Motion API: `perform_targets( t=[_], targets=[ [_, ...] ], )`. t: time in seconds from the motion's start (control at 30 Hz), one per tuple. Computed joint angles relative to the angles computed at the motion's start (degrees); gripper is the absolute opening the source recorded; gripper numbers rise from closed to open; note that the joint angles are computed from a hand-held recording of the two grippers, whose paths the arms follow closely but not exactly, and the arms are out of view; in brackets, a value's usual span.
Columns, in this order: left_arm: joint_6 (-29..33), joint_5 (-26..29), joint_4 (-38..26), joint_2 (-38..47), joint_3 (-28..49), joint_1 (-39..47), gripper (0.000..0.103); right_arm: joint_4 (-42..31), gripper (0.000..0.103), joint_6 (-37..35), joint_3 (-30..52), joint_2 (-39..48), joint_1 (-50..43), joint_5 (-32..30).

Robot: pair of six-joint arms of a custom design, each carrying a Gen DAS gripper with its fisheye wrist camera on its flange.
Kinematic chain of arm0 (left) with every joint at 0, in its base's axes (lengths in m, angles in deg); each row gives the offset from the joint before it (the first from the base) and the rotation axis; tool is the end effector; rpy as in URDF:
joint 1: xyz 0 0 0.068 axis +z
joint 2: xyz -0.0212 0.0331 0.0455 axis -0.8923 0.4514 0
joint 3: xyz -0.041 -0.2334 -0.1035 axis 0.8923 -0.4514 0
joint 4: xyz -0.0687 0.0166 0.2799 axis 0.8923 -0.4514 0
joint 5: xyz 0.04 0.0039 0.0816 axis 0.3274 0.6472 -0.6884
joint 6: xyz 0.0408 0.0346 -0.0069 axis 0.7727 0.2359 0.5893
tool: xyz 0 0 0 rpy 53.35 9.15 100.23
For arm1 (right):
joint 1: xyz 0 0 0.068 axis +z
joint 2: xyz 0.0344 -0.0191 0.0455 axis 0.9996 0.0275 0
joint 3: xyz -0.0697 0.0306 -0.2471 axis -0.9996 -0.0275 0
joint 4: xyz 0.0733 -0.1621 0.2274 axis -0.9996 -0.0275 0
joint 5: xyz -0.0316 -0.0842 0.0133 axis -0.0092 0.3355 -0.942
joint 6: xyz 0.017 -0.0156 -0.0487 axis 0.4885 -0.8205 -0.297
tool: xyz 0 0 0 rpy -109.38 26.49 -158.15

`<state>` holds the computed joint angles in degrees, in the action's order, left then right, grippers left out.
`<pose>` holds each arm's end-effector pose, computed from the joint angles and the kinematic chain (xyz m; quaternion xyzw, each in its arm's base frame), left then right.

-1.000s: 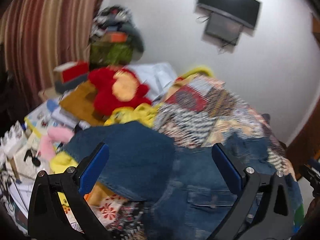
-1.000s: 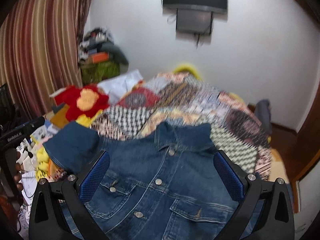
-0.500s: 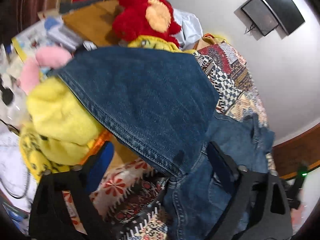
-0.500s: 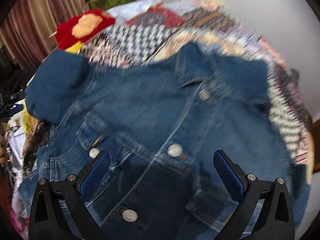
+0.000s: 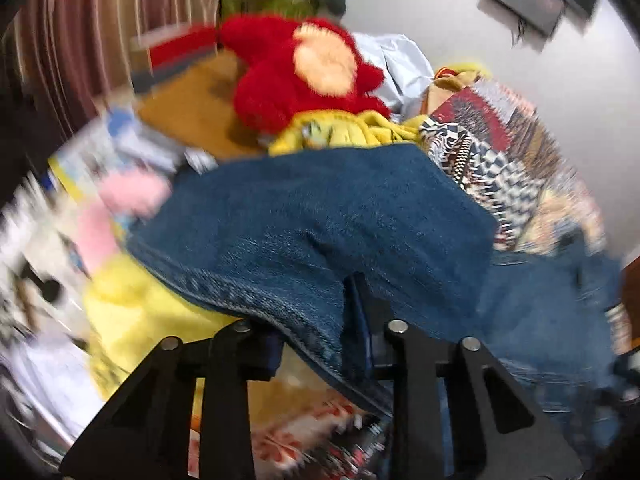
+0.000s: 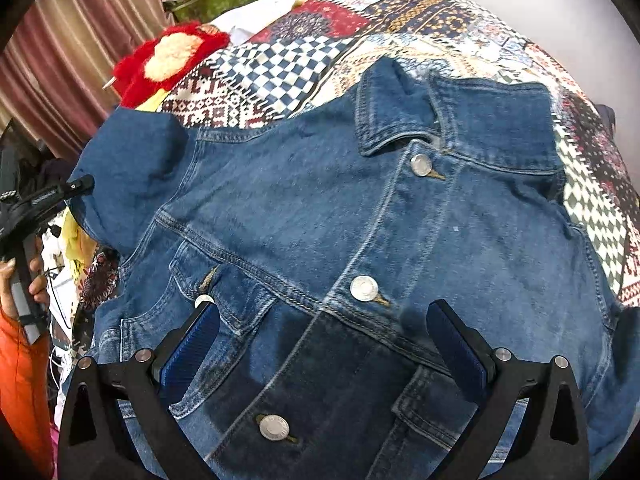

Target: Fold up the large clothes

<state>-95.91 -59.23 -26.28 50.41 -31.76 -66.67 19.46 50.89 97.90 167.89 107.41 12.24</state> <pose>0.1216 0.0067 0.1824 -0.4116 0.8574 0.0733 0.3003 0.2868 0.1087 0.1837 -0.3531 0.9102 0.1304 0.1728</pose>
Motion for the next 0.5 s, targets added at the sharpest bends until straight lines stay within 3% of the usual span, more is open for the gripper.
perform_targets(
  t=[0.07, 0.17, 0.37, 0.5],
  targets=[
    [-3.66, -7.59, -1.72, 6.13, 3.67, -7.31, 0.022, -1.38, 0.103, -0.30, 0.48, -0.77, -1.40, -0.58],
    [-7.40, -14.03, -5.00, 9.81, 9.53, -14.78, 0.013, -3.23, 0.103, -1.05, 0.92, -2.09, -4.20, -1.85],
    [-7.84, -19.01, -4.74, 14.27, 20.33, -25.52, 0.008, -6.54, 0.103, -3.16, 0.76, -6.40, -9.61, -4.14],
    [-7.38, -22.13, -2.71, 25.56, 28.47, -33.26, 0.008, -8.66, 0.103, -5.86, 0.55, -9.35, -13.73, -5.83]
  ],
)
